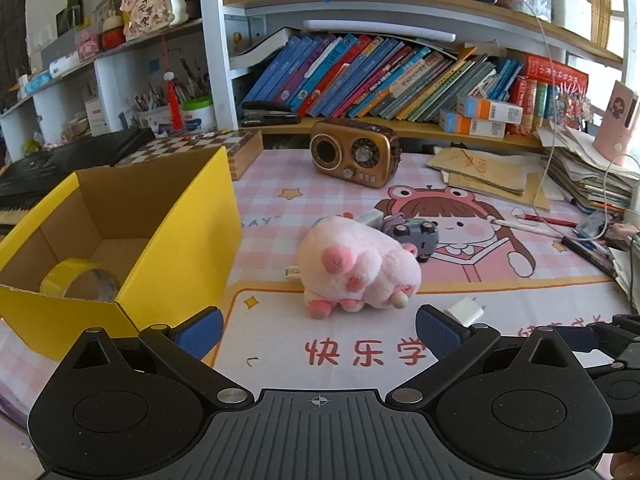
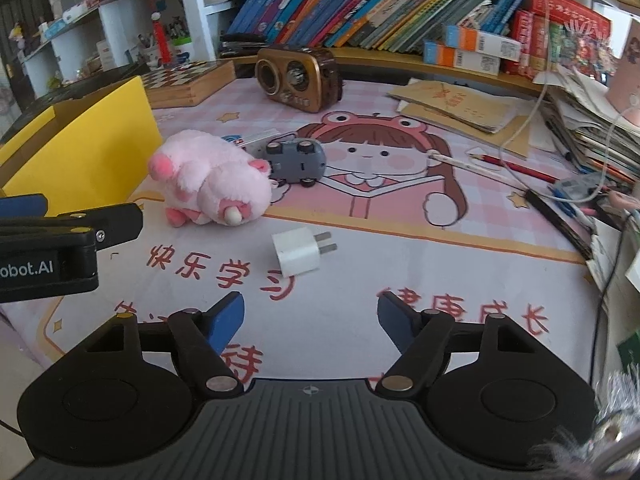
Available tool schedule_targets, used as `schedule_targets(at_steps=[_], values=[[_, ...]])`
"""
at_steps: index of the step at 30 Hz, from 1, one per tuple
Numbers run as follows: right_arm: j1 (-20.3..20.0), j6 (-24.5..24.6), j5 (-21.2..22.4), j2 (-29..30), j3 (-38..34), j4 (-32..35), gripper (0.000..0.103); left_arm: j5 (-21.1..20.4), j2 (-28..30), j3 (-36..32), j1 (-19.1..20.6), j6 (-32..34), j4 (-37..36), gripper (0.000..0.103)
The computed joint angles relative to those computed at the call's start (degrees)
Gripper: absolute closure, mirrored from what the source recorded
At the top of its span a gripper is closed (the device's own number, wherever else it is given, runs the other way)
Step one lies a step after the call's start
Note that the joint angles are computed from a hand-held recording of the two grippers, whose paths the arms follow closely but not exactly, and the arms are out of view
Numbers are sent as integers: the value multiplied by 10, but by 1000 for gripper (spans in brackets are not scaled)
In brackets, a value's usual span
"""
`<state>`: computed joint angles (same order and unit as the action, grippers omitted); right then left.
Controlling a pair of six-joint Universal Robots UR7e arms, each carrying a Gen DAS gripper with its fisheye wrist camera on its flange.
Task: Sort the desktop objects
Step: 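Close the right gripper on the white plug while the left approaches the plush, then close the left gripper on the pink plush paw and lift it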
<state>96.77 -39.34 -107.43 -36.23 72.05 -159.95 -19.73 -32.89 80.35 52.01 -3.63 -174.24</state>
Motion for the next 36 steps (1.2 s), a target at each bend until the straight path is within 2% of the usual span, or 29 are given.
schedule_targets(at_steps=[10,16,21,22,24,25,28,32,36], values=[[0,-28,9,36,-46,19,38,15,3,-15,7,-7,26,0],[-3,-38,6,74,-101,26,38,18,7,-27,10,-4,31,0],[-7,-58,12,91,-137,59,49,13,12,-37,13,6,30,0],[-8,-63,13,92,-138,60,50,11,13,-39,13,4,34,0],[-9,-84,20,90,-130,47,60,6,15,-43,15,1,42,0],[-10,-94,24,88,-125,43,62,3,15,-45,16,-1,46,0],[-10,-109,23,78,-106,19,63,-8,21,-58,21,-4,54,0],[-10,-104,12,58,-83,6,63,-28,37,-91,31,4,61,0],[-9,-91,5,43,-72,4,63,-56,57,-137,49,-12,115,0]])
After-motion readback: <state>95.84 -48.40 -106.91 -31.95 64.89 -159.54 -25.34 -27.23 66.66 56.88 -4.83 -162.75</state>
